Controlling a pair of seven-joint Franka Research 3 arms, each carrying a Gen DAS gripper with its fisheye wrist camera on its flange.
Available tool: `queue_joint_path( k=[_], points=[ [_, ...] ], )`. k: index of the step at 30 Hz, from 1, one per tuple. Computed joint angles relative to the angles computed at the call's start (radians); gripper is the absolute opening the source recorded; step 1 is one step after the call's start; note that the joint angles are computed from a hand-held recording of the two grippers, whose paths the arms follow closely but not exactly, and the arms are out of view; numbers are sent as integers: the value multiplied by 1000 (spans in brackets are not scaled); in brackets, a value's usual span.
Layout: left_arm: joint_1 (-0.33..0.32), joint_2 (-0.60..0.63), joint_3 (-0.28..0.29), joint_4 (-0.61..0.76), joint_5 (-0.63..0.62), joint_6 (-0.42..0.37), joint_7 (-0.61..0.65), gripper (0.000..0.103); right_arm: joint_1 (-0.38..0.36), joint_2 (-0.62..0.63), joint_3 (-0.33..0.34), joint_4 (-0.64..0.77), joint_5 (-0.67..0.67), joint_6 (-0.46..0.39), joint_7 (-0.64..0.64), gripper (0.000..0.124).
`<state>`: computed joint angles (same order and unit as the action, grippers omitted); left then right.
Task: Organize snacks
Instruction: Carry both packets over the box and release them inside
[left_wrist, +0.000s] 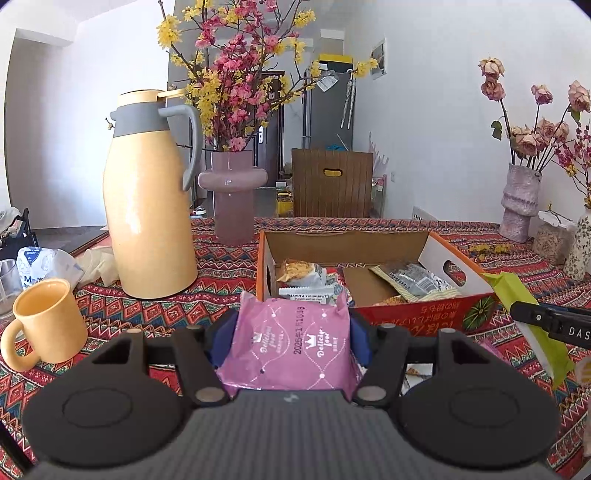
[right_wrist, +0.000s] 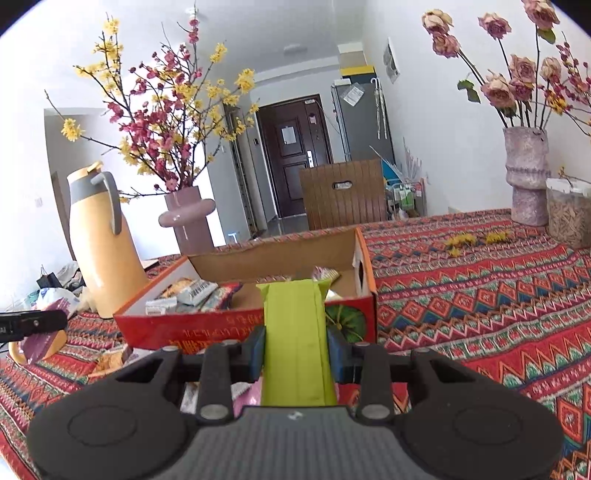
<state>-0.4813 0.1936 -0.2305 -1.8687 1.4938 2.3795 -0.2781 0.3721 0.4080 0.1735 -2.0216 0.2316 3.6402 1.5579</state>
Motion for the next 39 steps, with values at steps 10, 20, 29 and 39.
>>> queue_joint_path(
  k=[10,20,29,39],
  points=[
    [-5,60,28,105,7,-5,11,63,2,73,4,155,-26,-14,-20,34],
    [-15,182,85,286,-56,19,81,63,41,194,-20,387,17,-102,-69,34],
    [-52,336,158,500,-187,7,201,63,147,359,-149,695,123,-268,-119,34],
    [-109,497,261,680,-326,-44,280,63,310,536,-468,905,132,-413,98,34]
  ],
)
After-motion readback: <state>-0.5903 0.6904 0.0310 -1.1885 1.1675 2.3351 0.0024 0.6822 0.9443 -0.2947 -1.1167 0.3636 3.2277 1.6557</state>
